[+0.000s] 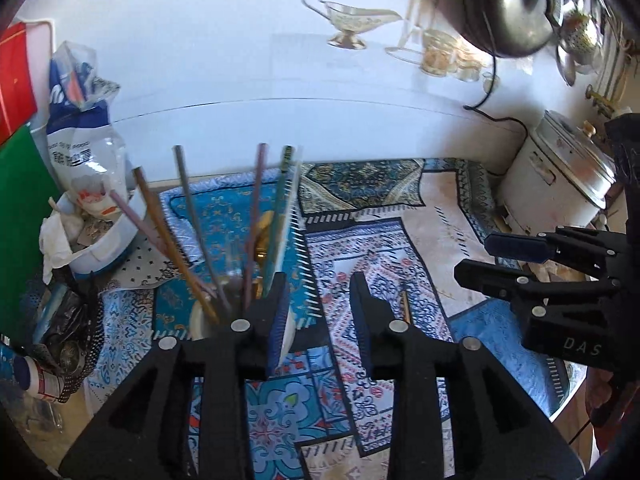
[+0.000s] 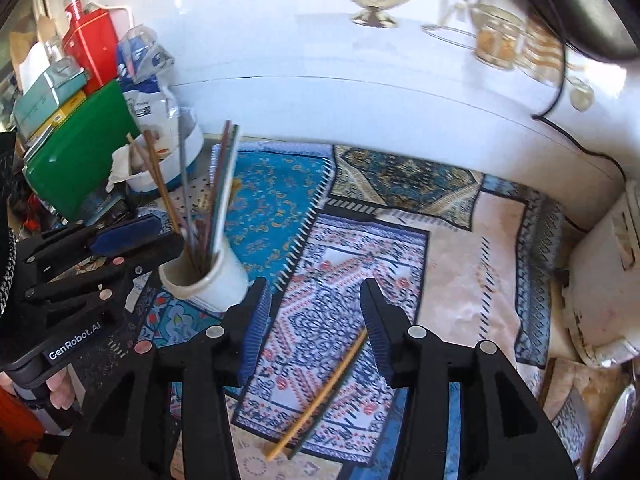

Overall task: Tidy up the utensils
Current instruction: 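Move both open tools back over the last chopsticks on the rug, then grasp the yellow chopstick with the left tool while the right tool grasps a dark chopstick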

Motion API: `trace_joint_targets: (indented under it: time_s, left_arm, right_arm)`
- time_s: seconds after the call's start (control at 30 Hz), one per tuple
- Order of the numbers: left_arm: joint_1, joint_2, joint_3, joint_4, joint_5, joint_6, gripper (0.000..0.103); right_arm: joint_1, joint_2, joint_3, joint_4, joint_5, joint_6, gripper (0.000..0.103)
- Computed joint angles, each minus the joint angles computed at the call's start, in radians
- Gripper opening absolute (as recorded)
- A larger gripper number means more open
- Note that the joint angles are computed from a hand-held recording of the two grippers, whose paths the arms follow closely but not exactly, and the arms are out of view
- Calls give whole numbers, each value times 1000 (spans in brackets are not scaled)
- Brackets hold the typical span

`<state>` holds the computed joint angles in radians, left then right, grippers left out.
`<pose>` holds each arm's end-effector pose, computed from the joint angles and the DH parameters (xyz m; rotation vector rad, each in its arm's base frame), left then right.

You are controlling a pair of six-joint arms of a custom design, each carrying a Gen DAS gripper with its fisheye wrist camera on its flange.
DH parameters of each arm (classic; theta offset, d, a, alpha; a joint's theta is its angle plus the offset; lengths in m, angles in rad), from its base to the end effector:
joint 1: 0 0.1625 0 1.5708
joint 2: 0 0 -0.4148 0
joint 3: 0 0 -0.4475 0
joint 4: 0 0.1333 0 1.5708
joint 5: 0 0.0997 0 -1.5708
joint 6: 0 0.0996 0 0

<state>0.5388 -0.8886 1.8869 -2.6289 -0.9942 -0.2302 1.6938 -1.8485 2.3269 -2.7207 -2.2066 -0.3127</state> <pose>-0.4260 -0.4732 0.0309 1.0167 2.4591 -0.5299 0.1241 -0.3992 0.3547 0.2448 -2.3561 0.7442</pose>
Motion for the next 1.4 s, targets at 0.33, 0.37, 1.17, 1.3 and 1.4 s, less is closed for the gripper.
trace_joint_targets:
  time_s: [0.33,0.37,1.17,1.3,1.4]
  left_arm:
    - [-13,127,-67,115,-115,-31,39]
    - [-10,144,-76,130,-128,-36,39]
    - [50,350,-199,270,-217,-50,15]
    - [66,342,-202,272,-244,-52,3]
    - [70,318,-177,269,-225,-62,2]
  right_arm:
    - [-131,-151,56,83,26,29,45]
    - [-145,-162,61,89,29,30,45]
    - [-359,-246,132,211,94,32,45]
    - [-362,-216,126,217,104,36,45]
    - [-364,-186,119,222,123,44,45]
